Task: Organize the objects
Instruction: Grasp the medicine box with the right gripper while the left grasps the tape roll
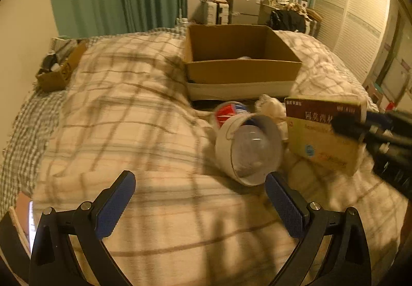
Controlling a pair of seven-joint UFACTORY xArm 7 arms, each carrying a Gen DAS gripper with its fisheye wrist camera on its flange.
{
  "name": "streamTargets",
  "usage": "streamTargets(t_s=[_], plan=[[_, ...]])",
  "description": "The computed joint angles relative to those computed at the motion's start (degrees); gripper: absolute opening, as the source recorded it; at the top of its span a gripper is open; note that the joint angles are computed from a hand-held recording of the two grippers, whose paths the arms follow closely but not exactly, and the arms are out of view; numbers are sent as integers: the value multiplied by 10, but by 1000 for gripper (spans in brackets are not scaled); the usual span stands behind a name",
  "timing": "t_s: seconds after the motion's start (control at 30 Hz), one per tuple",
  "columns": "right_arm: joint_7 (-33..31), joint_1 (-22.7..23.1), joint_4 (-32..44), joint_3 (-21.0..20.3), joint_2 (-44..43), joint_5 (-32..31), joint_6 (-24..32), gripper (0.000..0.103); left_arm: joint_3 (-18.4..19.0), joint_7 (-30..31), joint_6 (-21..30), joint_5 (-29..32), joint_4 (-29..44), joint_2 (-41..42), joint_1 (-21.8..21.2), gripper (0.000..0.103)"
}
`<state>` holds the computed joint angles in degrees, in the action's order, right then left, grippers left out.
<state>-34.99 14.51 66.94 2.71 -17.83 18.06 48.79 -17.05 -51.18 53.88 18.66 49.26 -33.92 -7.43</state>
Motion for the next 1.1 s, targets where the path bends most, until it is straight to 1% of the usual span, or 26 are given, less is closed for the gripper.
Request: streamTargets(t_s=[0.1, 0.27, 0.43, 0.5, 0.53, 0.57, 0.6, 0.63, 0.67, 0.7, 0.73, 0.77, 0.9, 1.1], plan=[[-7, -5, 5, -8, -5, 3, -17, 28, -3, 8, -6, -3, 17, 29, -7, 103], [-29, -10, 17, -29, 0, 32, -12, 28, -3, 18, -4, -1, 47, 82, -23, 103], [-49, -19, 26, -39, 12, 59, -2, 28, 17, 15, -30, -2, 51, 109, -30, 103], [-52, -23, 25, -39, 16, 67, 0, 28, 26, 23, -45, -6, 53, 120, -32, 100], [-54, -24, 24, -39, 17, 72, -1, 28, 28, 29, -47, -8, 58, 127, -34, 95], [-55, -26, 26, -40, 20, 78, 2, 28, 30, 37, -45, -11, 62, 134, -37, 84], [-58, -28, 24, -41, 19, 81, 3, 28, 34, 47, -43, -17, 66, 140, -41, 77], [-59, -29, 24, -41, 19, 84, 4, 28, 37, 56, -40, -25, 70, 146, -45, 64], [-60, -31, 24, -40, 19, 86, 5, 28, 36, 58, -33, -26, 73, 150, -47, 55], [-61, -32, 24, -40, 19, 87, 6, 28, 35, 58, -29, -23, 74, 151, -48, 50], [-61, -34, 23, -40, 18, 88, 6, 28, 33, 56, -28, -21, 73, 148, -49, 37], [-59, -35, 21, -38, 15, 87, 6, 28, 32, 55, -27, -18, 71, 144, -50, 27], [-59, -35, 11, -36, 3, 85, 2, 28, 27, 53, -29, -14, 65, 121, -54, 26], [-56, -33, -4, -39, -23, 79, -3, 28, 4, 38, -10, 11, 72, 90, -51, 25]])
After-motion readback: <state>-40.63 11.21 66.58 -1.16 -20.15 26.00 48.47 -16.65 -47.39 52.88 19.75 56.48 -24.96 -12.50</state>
